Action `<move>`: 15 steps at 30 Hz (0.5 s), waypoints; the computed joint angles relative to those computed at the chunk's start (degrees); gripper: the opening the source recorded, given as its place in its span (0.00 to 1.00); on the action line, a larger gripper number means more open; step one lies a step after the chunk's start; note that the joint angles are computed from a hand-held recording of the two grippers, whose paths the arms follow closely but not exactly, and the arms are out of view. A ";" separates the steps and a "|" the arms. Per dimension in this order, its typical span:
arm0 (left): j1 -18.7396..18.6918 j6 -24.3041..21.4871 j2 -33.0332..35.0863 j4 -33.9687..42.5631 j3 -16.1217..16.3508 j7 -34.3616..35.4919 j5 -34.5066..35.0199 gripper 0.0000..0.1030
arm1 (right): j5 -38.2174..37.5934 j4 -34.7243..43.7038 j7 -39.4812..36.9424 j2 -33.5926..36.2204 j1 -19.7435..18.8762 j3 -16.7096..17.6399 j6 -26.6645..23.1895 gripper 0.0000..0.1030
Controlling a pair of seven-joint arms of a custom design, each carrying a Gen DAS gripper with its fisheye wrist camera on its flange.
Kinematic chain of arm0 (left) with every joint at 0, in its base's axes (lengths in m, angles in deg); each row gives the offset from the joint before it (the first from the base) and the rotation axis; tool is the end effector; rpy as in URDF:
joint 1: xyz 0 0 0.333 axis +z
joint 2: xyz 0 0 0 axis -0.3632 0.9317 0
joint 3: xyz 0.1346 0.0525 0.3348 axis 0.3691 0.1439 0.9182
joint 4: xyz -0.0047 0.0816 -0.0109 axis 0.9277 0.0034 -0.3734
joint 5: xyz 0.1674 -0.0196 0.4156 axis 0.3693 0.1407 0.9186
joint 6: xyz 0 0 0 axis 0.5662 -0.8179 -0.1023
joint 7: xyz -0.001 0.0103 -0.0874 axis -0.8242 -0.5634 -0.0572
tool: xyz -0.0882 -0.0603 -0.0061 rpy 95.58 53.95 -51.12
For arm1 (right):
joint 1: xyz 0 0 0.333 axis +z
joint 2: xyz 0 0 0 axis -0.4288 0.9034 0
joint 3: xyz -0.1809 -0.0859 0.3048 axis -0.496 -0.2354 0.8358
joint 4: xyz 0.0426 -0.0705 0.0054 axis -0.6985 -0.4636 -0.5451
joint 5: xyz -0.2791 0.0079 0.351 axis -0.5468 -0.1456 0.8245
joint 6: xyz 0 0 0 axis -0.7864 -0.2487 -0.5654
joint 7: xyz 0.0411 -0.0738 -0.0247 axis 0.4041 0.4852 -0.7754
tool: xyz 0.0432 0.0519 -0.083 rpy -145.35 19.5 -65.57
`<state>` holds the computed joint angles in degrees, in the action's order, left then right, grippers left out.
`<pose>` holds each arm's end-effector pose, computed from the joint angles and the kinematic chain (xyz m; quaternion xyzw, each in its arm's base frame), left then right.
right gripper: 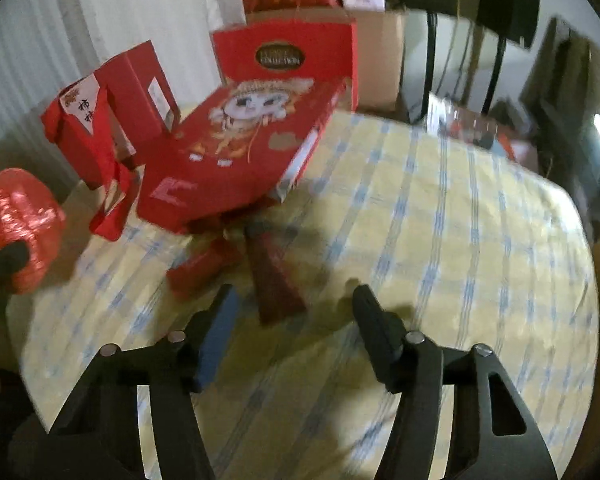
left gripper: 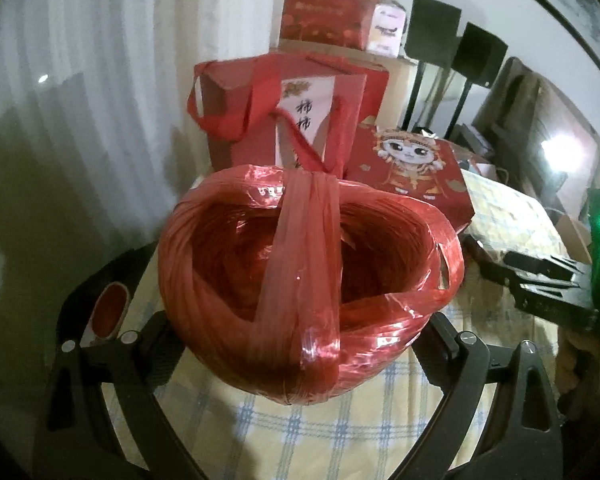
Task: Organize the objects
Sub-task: 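Grasp the small dark red bottle on the table with the right gripper while the left holds the coil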
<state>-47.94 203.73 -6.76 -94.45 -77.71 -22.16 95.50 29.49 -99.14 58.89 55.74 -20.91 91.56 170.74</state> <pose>0.6321 -0.4089 0.5296 -0.7336 0.5808 -0.2679 0.2298 0.7654 0.1518 0.4837 -0.8029 0.5066 -0.1438 0.2793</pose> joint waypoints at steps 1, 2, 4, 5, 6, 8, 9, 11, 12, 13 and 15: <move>0.07 0.12 -0.20 -0.29 -0.03 -0.14 -0.25 0.93 | -0.44 0.13 0.26 0.16 0.20 -0.23 0.26 0.44; 0.08 0.16 -0.36 -0.52 -0.04 -0.33 -0.32 0.93 | -0.41 0.11 -0.04 0.23 0.09 -0.11 0.67 0.38; 0.08 0.18 -0.46 -0.62 -0.10 -0.59 -0.36 0.93 | -0.19 -0.23 -0.86 0.01 -0.28 0.18 0.64 0.27; 0.06 0.26 -0.49 -0.63 -0.13 -0.76 -0.32 0.93 | 0.33 -0.78 -1.79 -0.36 -0.68 0.54 0.61 0.25; 0.06 0.47 -0.45 -0.59 -0.15 -0.86 -0.27 0.93 | 1.08 -1.41 -2.81 -0.83 -1.09 0.92 0.56 0.24; -0.02 0.81 -0.45 -0.62 -0.20 -0.95 -0.15 0.93 | 3.39 -3.11 -5.44 -2.27 -2.17 1.71 -0.12 0.23; -0.08 0.84 -0.35 -0.49 -0.25 -0.86 -0.12 0.93 | 4.53 -4.26 -6.37 -3.28 -2.45 1.79 -0.40 0.19; -0.24 0.87 -0.07 -0.18 -0.34 -0.48 -0.15 0.93 | 7.07 -6.83 -7.73 -5.58 -2.83 1.55 -1.53 0.07; -0.28 0.89 0.10 -0.04 -0.44 -0.11 -0.42 0.93 | 8.08 -8.11 -8.30 -6.71 -2.81 1.20 -2.19 0.07; -0.26 1.05 0.29 0.09 -0.55 0.31 -0.88 0.93 | 8.65 -9.62 -8.65 -7.97 -2.56 0.67 -2.57 0.07; -0.35 1.38 0.56 0.28 -0.63 0.98 -1.73 0.93 | 9.48 -12.53 -9.74 -10.54 -1.94 -0.43 -3.13 0.07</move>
<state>-48.29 205.11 -6.20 -94.16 -78.34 -21.18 93.77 38.97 -111.68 49.15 45.20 -22.85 91.13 167.62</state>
